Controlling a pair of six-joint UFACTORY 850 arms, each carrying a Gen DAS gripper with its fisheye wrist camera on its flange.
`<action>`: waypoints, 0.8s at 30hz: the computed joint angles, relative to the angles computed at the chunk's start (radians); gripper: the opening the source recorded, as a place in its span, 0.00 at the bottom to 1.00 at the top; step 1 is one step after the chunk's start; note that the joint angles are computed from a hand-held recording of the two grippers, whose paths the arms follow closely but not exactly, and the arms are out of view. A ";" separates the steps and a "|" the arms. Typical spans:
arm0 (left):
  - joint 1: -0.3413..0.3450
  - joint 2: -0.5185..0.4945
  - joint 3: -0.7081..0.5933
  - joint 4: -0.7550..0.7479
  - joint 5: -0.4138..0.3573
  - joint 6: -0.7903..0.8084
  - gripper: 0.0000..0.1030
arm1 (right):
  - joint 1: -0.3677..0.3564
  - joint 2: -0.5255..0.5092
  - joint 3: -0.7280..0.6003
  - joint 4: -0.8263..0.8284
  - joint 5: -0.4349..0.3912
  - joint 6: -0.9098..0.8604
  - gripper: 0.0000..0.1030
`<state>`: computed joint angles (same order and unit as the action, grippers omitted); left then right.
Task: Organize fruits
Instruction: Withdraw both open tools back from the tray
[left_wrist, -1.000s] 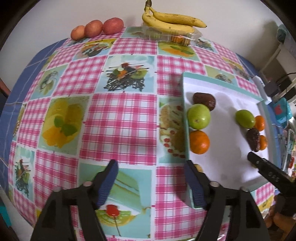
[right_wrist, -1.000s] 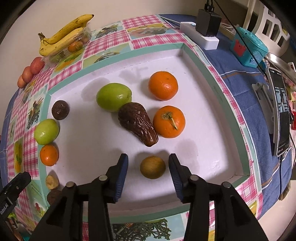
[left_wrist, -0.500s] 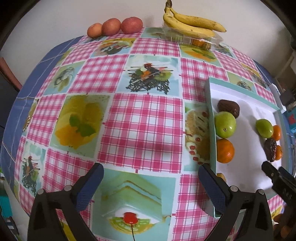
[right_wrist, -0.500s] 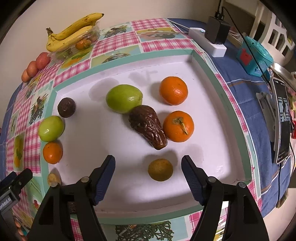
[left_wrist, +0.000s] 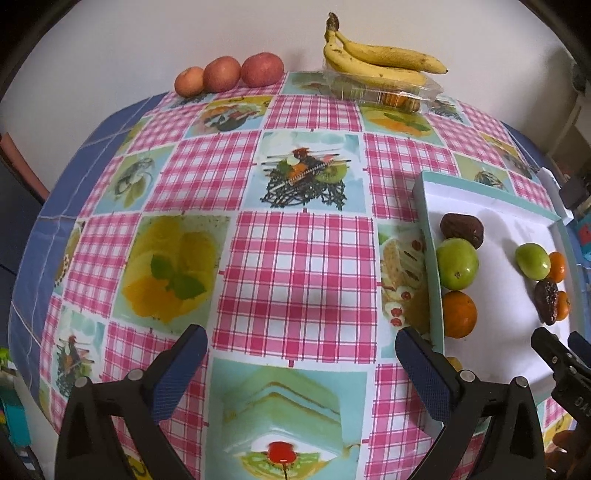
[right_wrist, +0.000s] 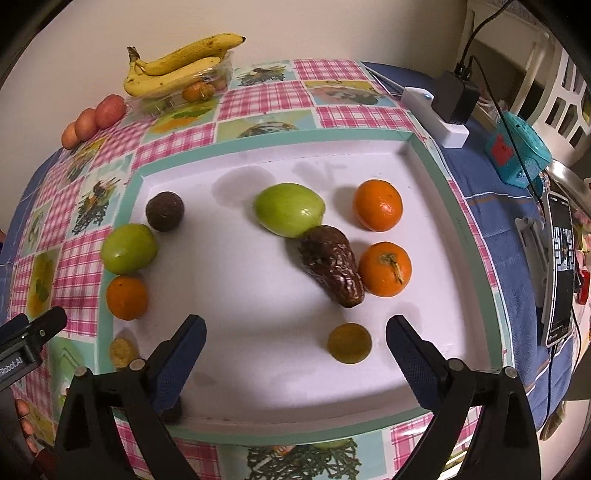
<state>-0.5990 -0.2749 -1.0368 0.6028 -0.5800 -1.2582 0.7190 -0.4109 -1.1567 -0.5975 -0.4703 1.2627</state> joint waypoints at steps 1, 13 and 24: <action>-0.001 0.004 0.002 0.015 0.002 -0.012 1.00 | 0.002 0.001 0.000 -0.005 0.002 0.009 0.95; -0.030 0.024 0.018 0.089 -0.069 -0.059 1.00 | 0.038 0.045 0.042 -0.057 0.029 0.127 0.95; -0.081 0.094 0.063 0.109 -0.107 -0.040 1.00 | 0.082 0.079 0.077 -0.137 0.025 0.207 0.95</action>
<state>-0.6797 -0.1810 -0.9737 0.7123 -0.6868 -1.2984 0.8008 -0.3319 -1.0801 -0.7340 -0.4454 1.4698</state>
